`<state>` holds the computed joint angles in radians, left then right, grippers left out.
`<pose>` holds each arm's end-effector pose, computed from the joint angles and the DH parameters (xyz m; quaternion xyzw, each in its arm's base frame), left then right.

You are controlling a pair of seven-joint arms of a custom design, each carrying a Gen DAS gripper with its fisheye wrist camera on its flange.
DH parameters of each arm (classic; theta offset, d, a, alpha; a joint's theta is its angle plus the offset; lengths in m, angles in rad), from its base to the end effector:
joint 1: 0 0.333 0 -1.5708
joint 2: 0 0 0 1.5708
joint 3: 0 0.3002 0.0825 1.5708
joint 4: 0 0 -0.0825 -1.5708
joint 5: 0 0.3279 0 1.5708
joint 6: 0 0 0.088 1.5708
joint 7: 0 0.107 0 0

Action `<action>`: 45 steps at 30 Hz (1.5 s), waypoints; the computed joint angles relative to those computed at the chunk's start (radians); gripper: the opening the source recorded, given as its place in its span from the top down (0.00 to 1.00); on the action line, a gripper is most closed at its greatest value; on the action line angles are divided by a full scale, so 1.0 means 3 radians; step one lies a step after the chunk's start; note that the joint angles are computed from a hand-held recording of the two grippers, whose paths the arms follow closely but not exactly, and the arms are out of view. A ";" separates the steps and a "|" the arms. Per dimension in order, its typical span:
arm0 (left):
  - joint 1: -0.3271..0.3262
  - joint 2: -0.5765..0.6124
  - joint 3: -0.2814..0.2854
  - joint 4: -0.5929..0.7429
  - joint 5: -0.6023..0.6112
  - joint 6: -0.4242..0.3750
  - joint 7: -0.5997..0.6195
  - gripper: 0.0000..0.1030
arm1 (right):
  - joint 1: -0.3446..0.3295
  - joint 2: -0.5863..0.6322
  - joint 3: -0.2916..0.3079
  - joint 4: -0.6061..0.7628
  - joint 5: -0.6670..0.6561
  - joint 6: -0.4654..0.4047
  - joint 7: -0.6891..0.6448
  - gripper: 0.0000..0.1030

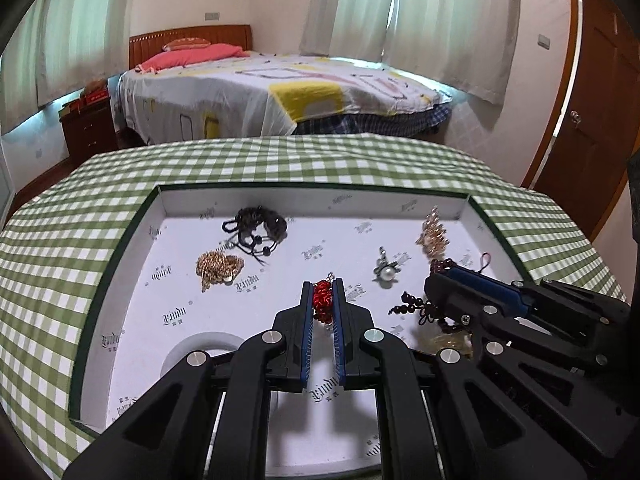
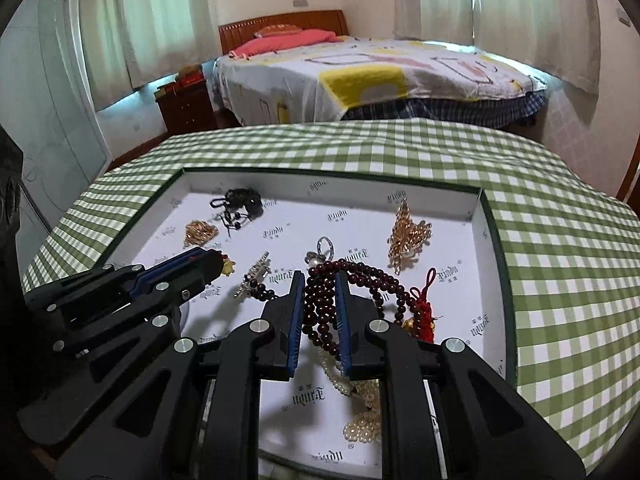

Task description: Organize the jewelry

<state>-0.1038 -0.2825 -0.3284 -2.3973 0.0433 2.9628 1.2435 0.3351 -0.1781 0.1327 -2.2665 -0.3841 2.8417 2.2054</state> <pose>0.4116 -0.2068 0.5327 -0.5881 0.6989 -0.3485 0.2103 0.4265 0.2416 0.5301 -0.7050 0.5979 -0.2101 0.3184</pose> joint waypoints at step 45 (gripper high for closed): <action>0.0187 -0.1025 -0.0098 -0.0328 0.0391 -0.0681 -0.0444 0.23 | -0.0020 -0.0919 0.0229 -0.0415 -0.0185 -0.0416 0.0497 0.22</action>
